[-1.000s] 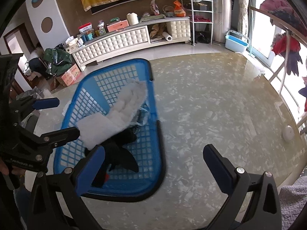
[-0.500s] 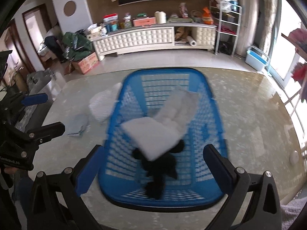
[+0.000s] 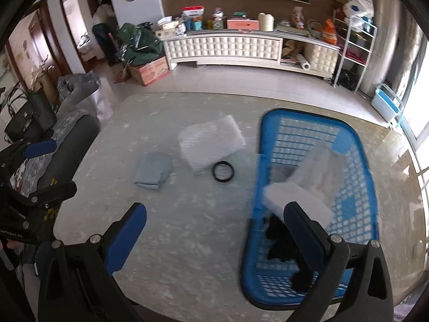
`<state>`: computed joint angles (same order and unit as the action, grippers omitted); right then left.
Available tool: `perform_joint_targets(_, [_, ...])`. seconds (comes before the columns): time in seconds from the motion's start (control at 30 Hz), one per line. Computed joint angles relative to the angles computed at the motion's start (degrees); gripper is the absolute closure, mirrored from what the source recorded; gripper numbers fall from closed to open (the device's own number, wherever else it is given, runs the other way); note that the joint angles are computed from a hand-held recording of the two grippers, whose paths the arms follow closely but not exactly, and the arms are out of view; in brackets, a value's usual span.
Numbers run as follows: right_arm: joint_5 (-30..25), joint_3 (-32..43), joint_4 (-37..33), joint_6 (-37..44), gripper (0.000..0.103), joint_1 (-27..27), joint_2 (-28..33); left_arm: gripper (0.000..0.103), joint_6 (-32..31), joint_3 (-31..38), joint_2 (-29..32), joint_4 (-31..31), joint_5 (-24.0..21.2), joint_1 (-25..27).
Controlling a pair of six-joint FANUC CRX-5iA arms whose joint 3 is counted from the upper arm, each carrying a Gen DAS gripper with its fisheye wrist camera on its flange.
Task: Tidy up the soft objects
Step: 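Withdraw both grippers from the basket back over the table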
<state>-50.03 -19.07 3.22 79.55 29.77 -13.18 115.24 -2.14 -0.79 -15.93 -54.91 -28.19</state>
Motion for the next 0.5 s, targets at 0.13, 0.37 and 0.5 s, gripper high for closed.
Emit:
perform_joint_targets(0.13, [-0.2, 1.5, -0.2, 0.3, 0.0, 1.7, 2.4, 0.001, -1.2, -3.6, -2.3, 2.2, 1.3, 2.7])
perform_joint_targets(0.37, [-0.1, 3.4, 1.3, 0.4, 0.0, 4.8, 6.0, 0.001, -3.7, -7.7, -3.9, 5.5, 4.1, 6.5])
perform_joint_targets(0.5, [0.5, 4.4, 1.6, 0.1, 0.0, 6.0, 8.2, 0.001, -5.0, -9.3, -3.7, 7.3, 5.5, 8.5])
